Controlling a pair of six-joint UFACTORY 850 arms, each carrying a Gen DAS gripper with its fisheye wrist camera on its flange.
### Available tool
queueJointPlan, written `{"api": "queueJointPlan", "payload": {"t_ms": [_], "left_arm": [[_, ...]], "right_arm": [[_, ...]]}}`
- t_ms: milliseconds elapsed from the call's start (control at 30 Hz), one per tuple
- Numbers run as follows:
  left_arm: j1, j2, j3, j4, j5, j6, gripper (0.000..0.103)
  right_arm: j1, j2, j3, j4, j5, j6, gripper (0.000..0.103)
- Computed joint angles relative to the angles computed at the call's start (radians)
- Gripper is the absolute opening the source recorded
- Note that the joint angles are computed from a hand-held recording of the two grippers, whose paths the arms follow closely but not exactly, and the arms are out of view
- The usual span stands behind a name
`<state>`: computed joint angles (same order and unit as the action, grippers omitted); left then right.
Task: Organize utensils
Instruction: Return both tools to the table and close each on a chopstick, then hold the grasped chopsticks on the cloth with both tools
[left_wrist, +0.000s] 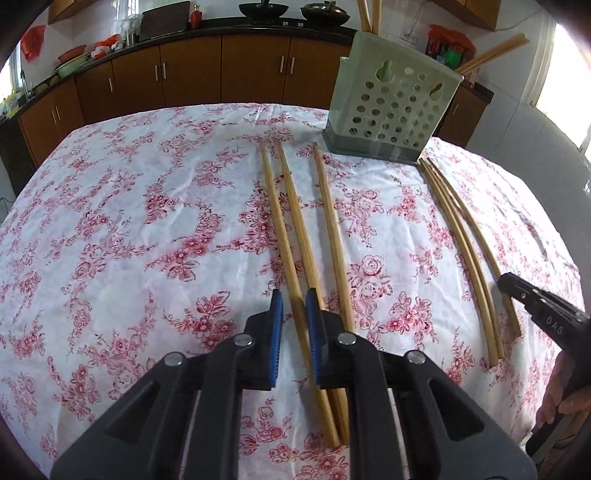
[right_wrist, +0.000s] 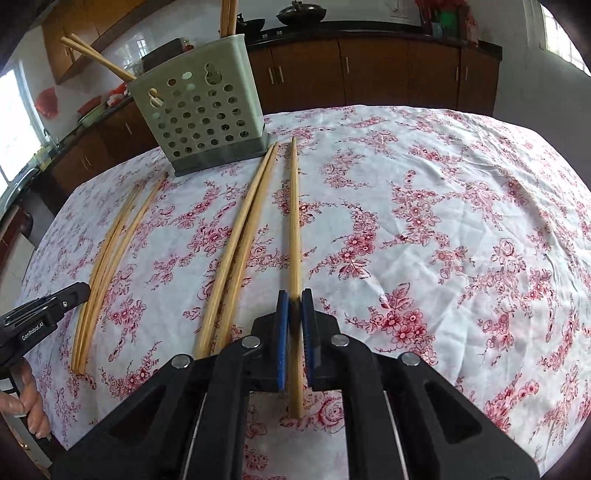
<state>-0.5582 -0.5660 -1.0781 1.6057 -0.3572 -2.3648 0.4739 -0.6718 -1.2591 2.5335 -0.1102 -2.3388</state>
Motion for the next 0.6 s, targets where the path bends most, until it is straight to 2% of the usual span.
{"api": "queueJointPlan", "payload": {"t_ms": [167, 333, 500, 600], "left_arm": [[-0.003, -0.01, -0.01, -0.036, -0.033, 0.042, 0.01], [0.031, -0.02, -0.023, -0.093, -0.053, 0.101, 0.009], [0.075, -0.021, -0.014, -0.088, -0.076, 0.095, 0.009], [0.085, -0.013, 0.006, -0.012, -0.073, 0.026, 0.01]], "right_arm": [[0.002, 0.002, 0.002, -0.065, -0.001, 0.05, 0.009], [0.004, -0.015, -0.025, 0.036, 0.018, -0.058, 0.008], [-0.01, -0.059, -0.096, 0.335, 0.049, -0.328, 0.008], [-0.015, -0.078, -0.129, 0.263, 0.064, -0.25, 0.008]]}}
